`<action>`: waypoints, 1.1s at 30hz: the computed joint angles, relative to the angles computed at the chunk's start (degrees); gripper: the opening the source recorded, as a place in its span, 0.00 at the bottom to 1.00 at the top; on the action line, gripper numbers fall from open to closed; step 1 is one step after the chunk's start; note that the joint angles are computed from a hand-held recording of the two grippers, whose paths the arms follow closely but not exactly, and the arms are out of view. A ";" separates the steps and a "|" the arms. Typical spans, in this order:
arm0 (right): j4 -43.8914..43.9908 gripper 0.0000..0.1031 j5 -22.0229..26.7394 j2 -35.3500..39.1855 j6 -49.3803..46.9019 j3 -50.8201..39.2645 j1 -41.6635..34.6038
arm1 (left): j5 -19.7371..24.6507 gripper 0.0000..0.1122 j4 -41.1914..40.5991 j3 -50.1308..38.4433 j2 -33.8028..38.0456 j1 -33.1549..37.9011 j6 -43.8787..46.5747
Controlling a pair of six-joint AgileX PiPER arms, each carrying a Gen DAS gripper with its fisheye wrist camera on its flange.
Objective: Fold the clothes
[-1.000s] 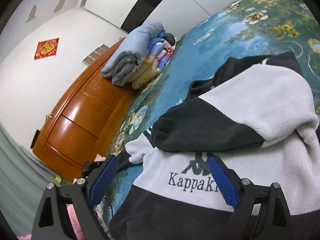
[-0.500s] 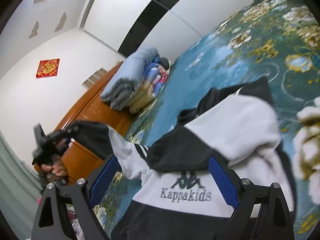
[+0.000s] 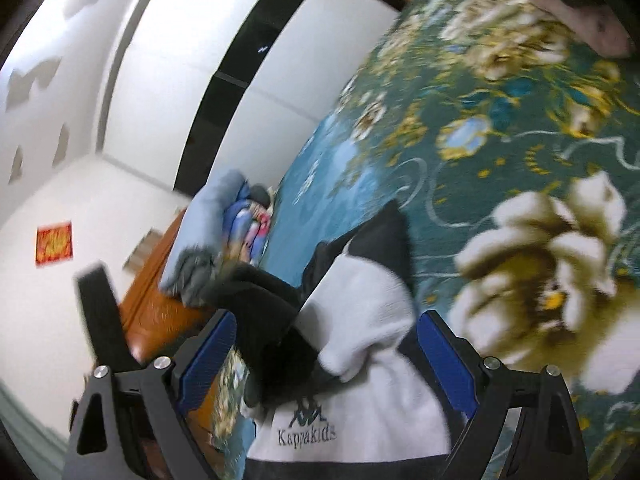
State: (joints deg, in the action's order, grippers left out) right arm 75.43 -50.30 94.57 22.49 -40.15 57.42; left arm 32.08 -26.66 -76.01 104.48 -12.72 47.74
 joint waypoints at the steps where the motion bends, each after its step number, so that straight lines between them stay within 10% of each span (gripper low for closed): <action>1: 0.20 0.91 -0.55 -0.35 0.98 0.78 0.21 | -1.09 0.08 1.96 0.97 0.58 -1.32 -2.11; 7: -1.72 0.91 -0.93 -0.85 6.58 3.81 -0.42 | -0.84 0.11 7.49 3.15 1.82 -3.26 -6.33; 14: -3.69 0.91 -0.05 -0.47 6.66 3.73 -1.18 | 21.90 0.40 -4.78 -8.35 3.86 7.98 3.43; 20: -11.27 0.91 1.68 -0.30 5.16 2.51 -2.86 | 24.12 0.45 -14.00 -6.64 1.15 26.14 15.65; 30: -12.05 0.90 19.76 8.06 -17.79 -15.49 -10.25 | 27.56 0.46 -14.57 -17.46 15.13 52.34 18.78; 33: 0.89 0.71 25.09 11.28 -32.74 -21.09 -13.32 | 30.69 0.46 -12.48 -24.35 20.26 55.37 15.57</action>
